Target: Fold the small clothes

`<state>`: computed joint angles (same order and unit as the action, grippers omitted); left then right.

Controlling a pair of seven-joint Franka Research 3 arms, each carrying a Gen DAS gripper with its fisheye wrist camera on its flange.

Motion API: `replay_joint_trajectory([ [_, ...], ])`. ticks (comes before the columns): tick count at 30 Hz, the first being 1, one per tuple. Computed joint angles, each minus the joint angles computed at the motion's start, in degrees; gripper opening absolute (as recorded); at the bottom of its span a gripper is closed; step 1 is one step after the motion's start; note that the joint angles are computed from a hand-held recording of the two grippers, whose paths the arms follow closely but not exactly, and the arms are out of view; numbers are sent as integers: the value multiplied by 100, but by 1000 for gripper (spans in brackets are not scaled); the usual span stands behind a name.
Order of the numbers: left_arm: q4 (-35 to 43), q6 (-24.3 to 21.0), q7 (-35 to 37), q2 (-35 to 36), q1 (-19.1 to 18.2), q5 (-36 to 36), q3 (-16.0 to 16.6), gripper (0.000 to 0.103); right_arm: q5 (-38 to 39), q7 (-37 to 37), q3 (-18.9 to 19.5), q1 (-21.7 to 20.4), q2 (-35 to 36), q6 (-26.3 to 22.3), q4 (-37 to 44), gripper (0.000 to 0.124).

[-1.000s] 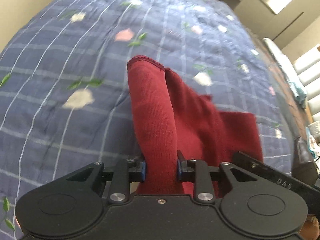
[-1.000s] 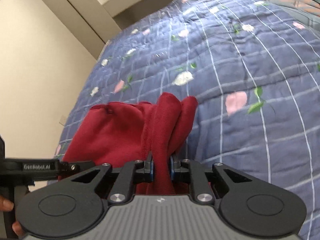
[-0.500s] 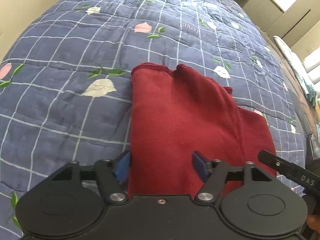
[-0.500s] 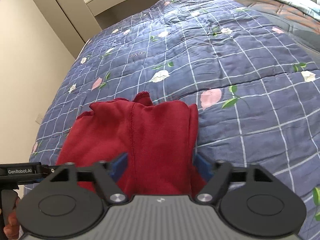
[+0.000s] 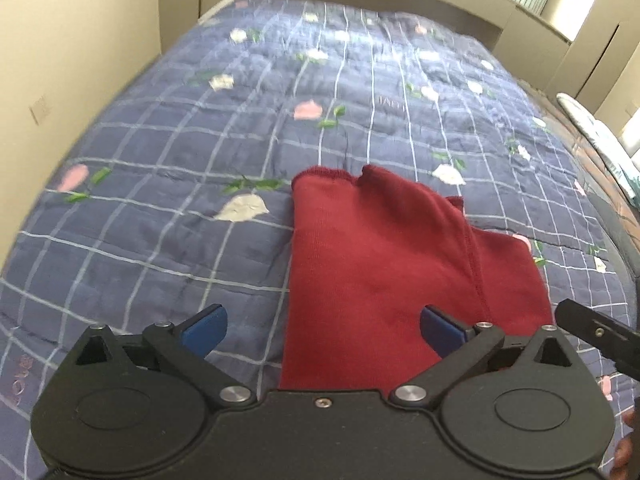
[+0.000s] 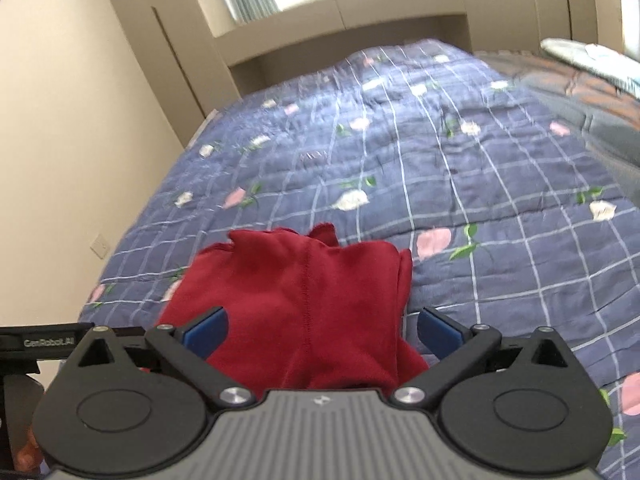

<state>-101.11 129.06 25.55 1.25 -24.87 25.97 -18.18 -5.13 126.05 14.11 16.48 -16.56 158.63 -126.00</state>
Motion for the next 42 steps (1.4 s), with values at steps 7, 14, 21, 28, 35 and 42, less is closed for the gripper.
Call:
replay_joint_trajectory([
  [7, -105, -917, -1150, -620, -338, 909, -433, 102, 515, -930, -198, 330, -1269, -197, -640, 103],
  [14, 672, -2738, -1678, -1003, -804, 762, -987, 102, 1127, -1355, -166, 395, -2588, -1752, -442, 103],
  [21, 1634, -4233, -1618, -1050, -1236, 1268, -1610, 102, 1557, -1593, -5, 446, -3452, -2916, -109, 103],
  [28, 2082, -5069, -1649, -1083, -1609, 1446, -1905, 102, 1845, -1338, 235, 323, -3845, -3520, 61, 103],
  [35, 1867, -5069, -1628, -1392, -1599, 1130, -1888, 102, 1918, -1155, 385, 221, -3815, -3923, 284, 103],
  [42, 1666, -4857, -1605, -1650, -1351, 817, -1889, 102, 1893, -1001, 506, 186, -3723, -4047, 439, 103],
])
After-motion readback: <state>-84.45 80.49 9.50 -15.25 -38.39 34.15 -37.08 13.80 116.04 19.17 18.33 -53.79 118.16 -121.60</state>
